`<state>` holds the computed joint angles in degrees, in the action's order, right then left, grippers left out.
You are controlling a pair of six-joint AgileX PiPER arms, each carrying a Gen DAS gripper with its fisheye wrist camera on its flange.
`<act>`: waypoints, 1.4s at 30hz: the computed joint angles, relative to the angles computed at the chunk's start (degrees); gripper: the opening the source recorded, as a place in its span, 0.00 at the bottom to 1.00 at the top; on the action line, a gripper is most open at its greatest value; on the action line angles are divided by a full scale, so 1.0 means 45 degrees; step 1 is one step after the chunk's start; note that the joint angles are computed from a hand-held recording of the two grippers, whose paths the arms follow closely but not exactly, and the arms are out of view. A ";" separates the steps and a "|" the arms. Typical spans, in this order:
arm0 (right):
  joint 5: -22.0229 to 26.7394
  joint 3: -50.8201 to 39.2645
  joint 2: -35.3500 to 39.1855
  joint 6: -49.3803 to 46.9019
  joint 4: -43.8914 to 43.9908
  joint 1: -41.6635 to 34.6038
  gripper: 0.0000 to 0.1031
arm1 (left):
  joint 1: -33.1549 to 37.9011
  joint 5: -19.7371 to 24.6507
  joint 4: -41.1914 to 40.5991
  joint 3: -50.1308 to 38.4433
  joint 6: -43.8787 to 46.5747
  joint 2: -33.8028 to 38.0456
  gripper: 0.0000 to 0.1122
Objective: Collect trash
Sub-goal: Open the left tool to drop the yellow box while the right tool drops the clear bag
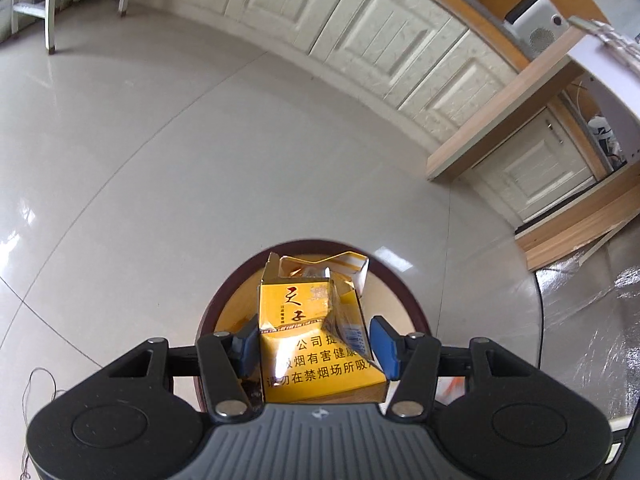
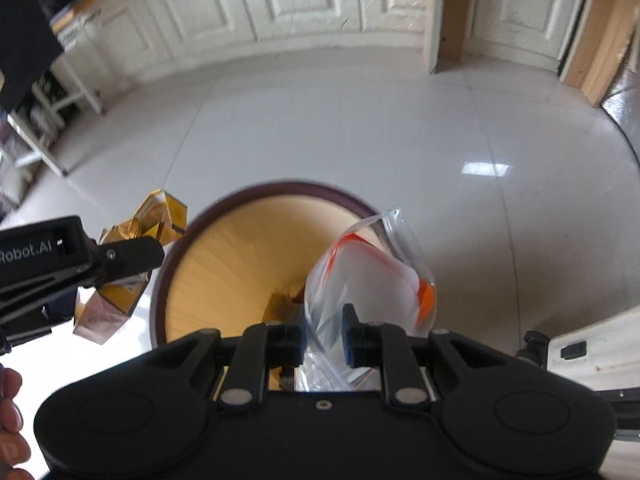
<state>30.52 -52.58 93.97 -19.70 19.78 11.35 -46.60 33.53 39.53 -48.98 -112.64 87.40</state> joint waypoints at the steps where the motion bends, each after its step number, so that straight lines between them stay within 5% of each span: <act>1: 0.0071 -0.0065 0.0133 -0.0088 0.0010 0.0027 0.19 | 0.0095 -0.0173 -0.0111 0.0032 0.0183 0.0056 0.50; 9: 0.0847 -0.0360 0.0601 -0.1007 0.0878 -0.0500 0.23 | 0.0381 -0.1171 -0.1090 -0.0097 0.1444 0.0773 0.50; 11: 0.0920 -0.0423 0.0767 -0.1614 0.1332 -0.0636 0.48 | 0.0441 -0.1261 -0.1213 -0.0149 0.1668 0.0911 0.50; 13: 0.0914 -0.0440 0.0768 -0.1544 0.1112 -0.0609 0.59 | 0.0489 -0.1216 -0.1148 -0.0270 0.1613 0.1091 0.50; 20: 0.1073 -0.0638 0.0659 -0.1098 -0.0497 -0.0529 0.65 | 0.0754 -0.1352 -0.1746 -0.0621 0.2348 0.1588 0.51; 23: 0.1141 -0.0756 0.0713 -0.0959 -0.0702 -0.0654 0.68 | 0.0937 -0.1258 -0.2586 -0.0853 0.3216 0.1850 0.64; 26: 0.1248 -0.1030 0.0979 -0.0776 -0.0815 -0.0714 0.70 | 0.0986 -0.0814 -0.3317 -0.1174 0.4285 0.2080 0.75; 42: 0.1182 -0.0877 0.1012 -0.0992 -0.0998 -0.0902 0.89 | 0.1170 0.1517 -0.5340 -0.1925 0.7489 0.2157 0.91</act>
<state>35.84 -56.53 98.53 -24.17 15.29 7.29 -41.33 40.35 15.50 -57.64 -78.94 97.11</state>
